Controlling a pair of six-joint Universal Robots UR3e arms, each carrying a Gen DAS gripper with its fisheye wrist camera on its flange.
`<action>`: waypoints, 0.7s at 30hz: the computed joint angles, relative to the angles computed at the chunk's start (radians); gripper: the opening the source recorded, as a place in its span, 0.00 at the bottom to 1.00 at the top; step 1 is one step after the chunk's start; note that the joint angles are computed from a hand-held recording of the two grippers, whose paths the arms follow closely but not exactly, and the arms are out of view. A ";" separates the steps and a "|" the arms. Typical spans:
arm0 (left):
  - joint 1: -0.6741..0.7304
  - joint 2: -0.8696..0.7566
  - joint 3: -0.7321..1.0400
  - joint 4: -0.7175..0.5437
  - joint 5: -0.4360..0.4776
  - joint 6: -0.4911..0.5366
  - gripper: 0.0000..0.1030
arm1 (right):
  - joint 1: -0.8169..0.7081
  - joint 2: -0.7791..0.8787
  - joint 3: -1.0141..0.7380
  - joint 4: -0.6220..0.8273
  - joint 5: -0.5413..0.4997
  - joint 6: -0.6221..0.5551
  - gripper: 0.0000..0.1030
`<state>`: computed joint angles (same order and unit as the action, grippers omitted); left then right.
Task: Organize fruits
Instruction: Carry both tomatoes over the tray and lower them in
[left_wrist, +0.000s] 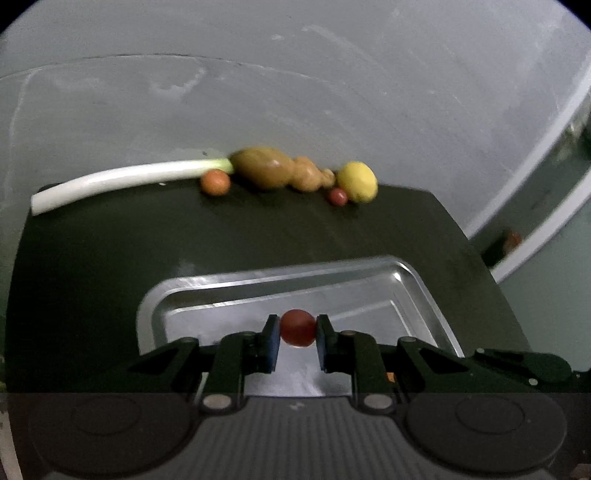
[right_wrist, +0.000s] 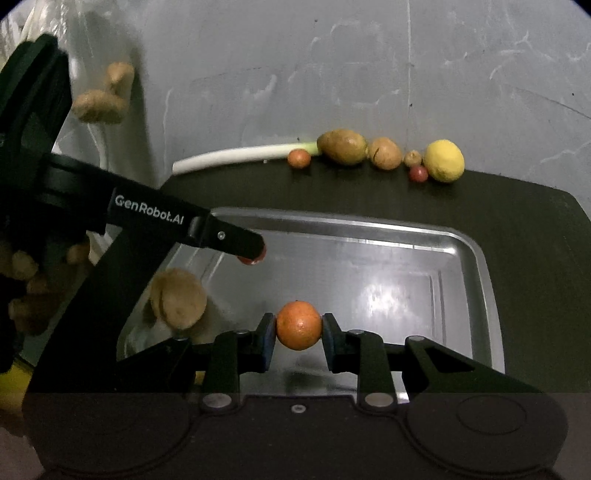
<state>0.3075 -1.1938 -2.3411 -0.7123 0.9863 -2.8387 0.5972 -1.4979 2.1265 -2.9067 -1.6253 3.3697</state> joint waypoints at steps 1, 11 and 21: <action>-0.007 -0.001 0.003 -0.008 0.002 0.011 0.21 | 0.005 -0.003 0.004 0.002 -0.003 0.000 0.28; -0.037 0.066 -0.005 -0.149 0.015 0.154 0.21 | 0.061 -0.009 0.018 0.032 -0.026 0.018 0.28; -0.049 0.119 -0.022 -0.205 0.037 0.202 0.22 | 0.091 0.006 0.016 0.037 -0.031 0.027 0.28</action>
